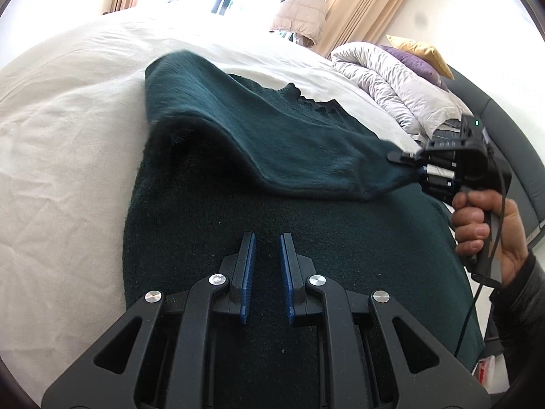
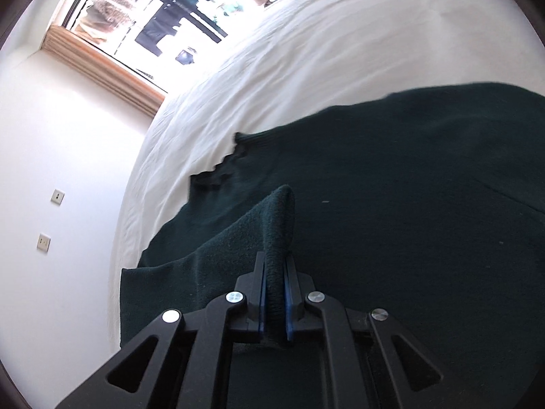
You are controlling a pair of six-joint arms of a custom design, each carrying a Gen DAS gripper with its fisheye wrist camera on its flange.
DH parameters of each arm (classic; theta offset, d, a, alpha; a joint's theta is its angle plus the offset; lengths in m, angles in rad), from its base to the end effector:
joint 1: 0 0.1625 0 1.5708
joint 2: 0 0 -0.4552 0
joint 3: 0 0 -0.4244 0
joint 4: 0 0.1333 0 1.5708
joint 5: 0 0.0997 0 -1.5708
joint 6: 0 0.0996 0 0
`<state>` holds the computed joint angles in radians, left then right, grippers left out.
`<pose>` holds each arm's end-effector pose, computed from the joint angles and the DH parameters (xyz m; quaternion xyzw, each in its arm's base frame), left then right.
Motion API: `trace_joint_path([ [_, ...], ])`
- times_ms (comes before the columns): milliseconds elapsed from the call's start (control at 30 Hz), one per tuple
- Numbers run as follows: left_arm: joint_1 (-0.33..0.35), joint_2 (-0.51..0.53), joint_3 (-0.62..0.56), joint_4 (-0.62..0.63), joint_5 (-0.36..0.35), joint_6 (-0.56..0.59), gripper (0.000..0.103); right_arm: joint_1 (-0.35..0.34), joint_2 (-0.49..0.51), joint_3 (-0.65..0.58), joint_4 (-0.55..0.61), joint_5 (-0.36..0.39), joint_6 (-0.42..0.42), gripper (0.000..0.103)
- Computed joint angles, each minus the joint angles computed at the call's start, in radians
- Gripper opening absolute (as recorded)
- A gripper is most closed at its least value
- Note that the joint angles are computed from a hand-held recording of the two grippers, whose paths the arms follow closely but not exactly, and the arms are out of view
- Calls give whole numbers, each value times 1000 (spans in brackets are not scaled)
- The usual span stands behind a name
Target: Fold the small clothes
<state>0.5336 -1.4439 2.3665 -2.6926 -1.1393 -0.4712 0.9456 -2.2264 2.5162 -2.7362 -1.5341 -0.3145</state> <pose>-0.2808 -0.3691 0.2068 0.2510 0.9393 -0.2166 0.0887 -0.0467 -0.2987 0.4149 -0.1324 -0.8958 0.3855 0.1771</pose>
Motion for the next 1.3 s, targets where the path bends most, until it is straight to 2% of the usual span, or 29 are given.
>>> trace_joint_path([
  [233,7,-12,6,-8,-9,2,14,-94,-59,9,12,43,-56,9],
  [300,9,-13,6,-8,-11,3,14,-88,-60,14,-9,33,-56,9],
  [433,10,-21,1,2,-15,-15,15,-14,-15,0,-53,-68,-59,9],
  [467,5,-36,-8,28,2,-46,15,-11,-41,-4,-12,-86,-74,9],
  [533,-10,-66,-9,22,54,-90,15,15,-13,-9,-19,-152,-93,10],
  [633,-16,-78,-43,-22,127,-68,15,-40,-34,-11,11,-91,-91,10],
  [767,16,26,-156,7,210,47,15,-45,-39,-10,14,-87,-92,10],
  [833,38,74,-196,33,222,66,15,-42,-39,-10,13,-91,-92,10],
  [967,70,183,-257,249,307,22,14,-50,-33,-17,20,-81,-95,11],
  [1000,77,198,-252,254,316,35,15,-47,-14,-17,3,-81,-87,11],
  [1033,71,204,-237,228,337,61,15,-54,-18,-18,8,-74,-87,11],
  [1133,50,223,-248,284,393,94,15,-88,-41,-23,21,-54,-90,14],
  [1200,44,223,-247,286,402,110,15,-110,-59,-26,30,-42,-77,16],
  [1233,42,219,-246,287,401,110,15,-110,-67,-26,24,-53,-69,16],
  [1300,34,207,-245,290,417,98,15,-65,-74,-16,-29,-116,-78,17],
])
